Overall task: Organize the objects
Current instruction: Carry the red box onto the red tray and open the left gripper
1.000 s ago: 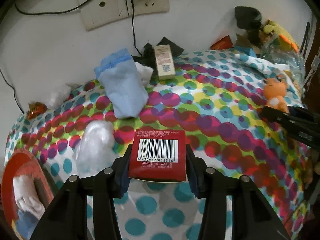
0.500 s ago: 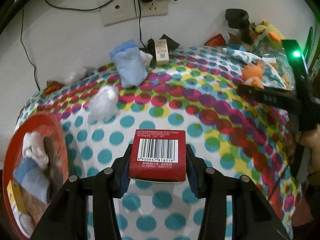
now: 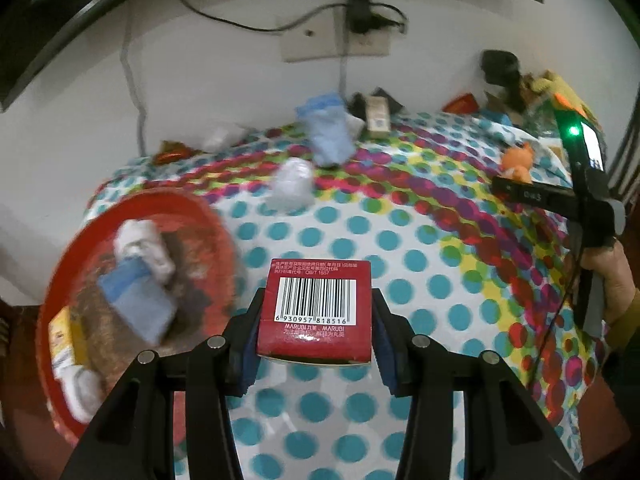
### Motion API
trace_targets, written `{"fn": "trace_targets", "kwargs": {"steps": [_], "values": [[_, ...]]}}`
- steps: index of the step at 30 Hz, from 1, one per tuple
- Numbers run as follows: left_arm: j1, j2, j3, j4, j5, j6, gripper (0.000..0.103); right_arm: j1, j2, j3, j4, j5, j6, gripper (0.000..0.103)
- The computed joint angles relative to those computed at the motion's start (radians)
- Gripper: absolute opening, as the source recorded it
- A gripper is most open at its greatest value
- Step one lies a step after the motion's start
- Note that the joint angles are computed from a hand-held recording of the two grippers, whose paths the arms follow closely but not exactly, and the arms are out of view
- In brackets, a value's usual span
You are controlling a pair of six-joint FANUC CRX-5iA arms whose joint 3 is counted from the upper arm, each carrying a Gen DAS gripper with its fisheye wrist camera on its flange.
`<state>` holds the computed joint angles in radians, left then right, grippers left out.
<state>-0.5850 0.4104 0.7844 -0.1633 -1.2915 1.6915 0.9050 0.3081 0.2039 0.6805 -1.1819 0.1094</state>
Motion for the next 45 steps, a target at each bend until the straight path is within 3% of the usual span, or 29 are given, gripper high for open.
{"fn": "trace_targets", "kwargs": {"steps": [13, 24, 32, 45], "values": [[0.089, -0.095, -0.099, -0.105, -0.048, 0.108, 0.044, 0.000, -0.001, -0.001, 0.002, 0.000, -0.001, 0.050], [0.178, -0.083, -0.131, -0.143, -0.083, 0.192, 0.044, -0.001, 0.000, 0.001, -0.002, 0.001, -0.003, 0.050], [0.243, -0.047, -0.086, -0.147, -0.110, 0.248, 0.044, -0.001, 0.005, 0.009, -0.004, -0.011, 0.004, 0.050], [0.309, 0.076, 0.055, -0.099, -0.171, 0.248, 0.045, 0.001, 0.023, 0.034, -0.007, -0.040, 0.017, 0.050]]}}
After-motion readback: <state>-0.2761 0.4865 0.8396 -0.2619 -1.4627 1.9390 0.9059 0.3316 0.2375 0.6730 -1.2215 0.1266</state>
